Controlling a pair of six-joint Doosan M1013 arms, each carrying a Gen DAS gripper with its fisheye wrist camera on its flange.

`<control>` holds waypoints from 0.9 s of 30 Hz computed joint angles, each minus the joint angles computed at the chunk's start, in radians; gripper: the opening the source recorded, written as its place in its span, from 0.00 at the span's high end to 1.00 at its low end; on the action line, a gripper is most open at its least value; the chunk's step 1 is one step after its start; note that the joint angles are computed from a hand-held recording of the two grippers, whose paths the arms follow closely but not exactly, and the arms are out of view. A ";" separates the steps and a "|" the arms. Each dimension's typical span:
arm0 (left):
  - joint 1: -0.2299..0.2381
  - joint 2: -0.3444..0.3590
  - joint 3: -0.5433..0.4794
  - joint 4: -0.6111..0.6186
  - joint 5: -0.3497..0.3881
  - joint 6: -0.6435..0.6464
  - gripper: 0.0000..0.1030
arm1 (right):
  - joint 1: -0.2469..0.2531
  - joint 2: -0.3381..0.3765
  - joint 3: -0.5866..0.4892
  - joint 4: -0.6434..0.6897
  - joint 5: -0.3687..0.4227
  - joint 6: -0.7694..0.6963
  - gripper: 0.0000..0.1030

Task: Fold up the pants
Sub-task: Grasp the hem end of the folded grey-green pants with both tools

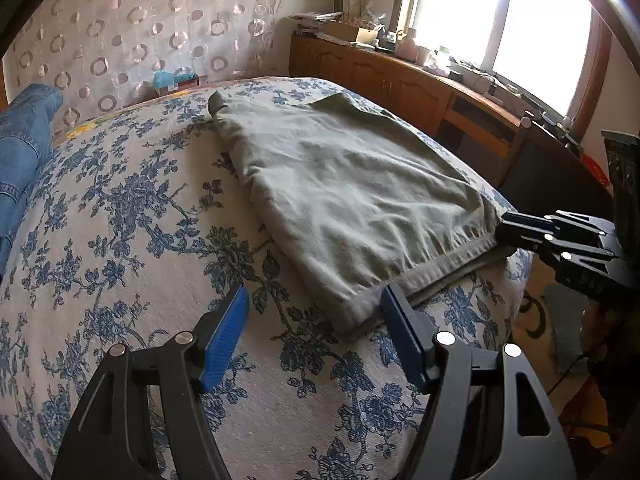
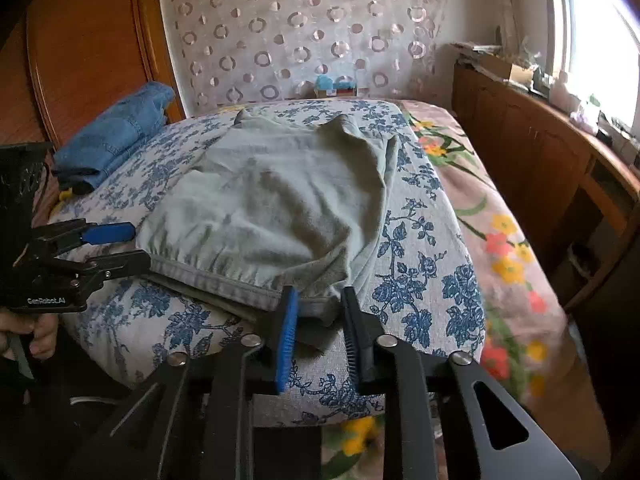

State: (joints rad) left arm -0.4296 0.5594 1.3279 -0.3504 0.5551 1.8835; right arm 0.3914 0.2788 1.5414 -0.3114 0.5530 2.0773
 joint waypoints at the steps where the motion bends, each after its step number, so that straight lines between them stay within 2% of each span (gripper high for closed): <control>1: -0.001 -0.002 0.004 0.000 -0.005 0.000 0.32 | -0.002 0.000 -0.001 0.007 0.000 -0.010 0.88; 6: -0.005 -0.010 0.014 0.019 -0.012 -0.021 0.32 | 0.001 -0.010 0.012 -0.011 -0.039 0.004 0.93; 10: -0.008 -0.026 0.032 0.007 -0.044 -0.011 0.32 | 0.008 -0.026 0.027 -0.041 -0.056 0.023 0.93; 14: -0.008 -0.040 0.049 0.004 -0.070 -0.010 0.32 | 0.015 -0.033 0.049 -0.065 -0.049 0.049 0.93; 20: -0.006 -0.040 0.047 0.035 -0.072 -0.051 0.32 | 0.012 -0.036 0.061 -0.075 -0.046 0.099 0.92; 21: -0.005 -0.041 0.046 0.036 -0.072 -0.055 0.32 | 0.014 -0.033 0.056 -0.097 -0.031 0.122 0.87; 24: -0.005 -0.040 0.041 0.045 -0.078 -0.063 0.32 | 0.013 -0.035 0.052 -0.122 -0.041 0.161 0.84; 27: -0.006 -0.041 0.042 0.044 -0.087 -0.068 0.32 | 0.014 -0.030 0.049 -0.152 -0.038 0.210 0.71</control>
State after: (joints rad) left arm -0.4357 0.5182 1.3698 -0.3060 0.4677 1.8155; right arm 0.4058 0.2487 1.5908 -0.4631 0.5154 2.2876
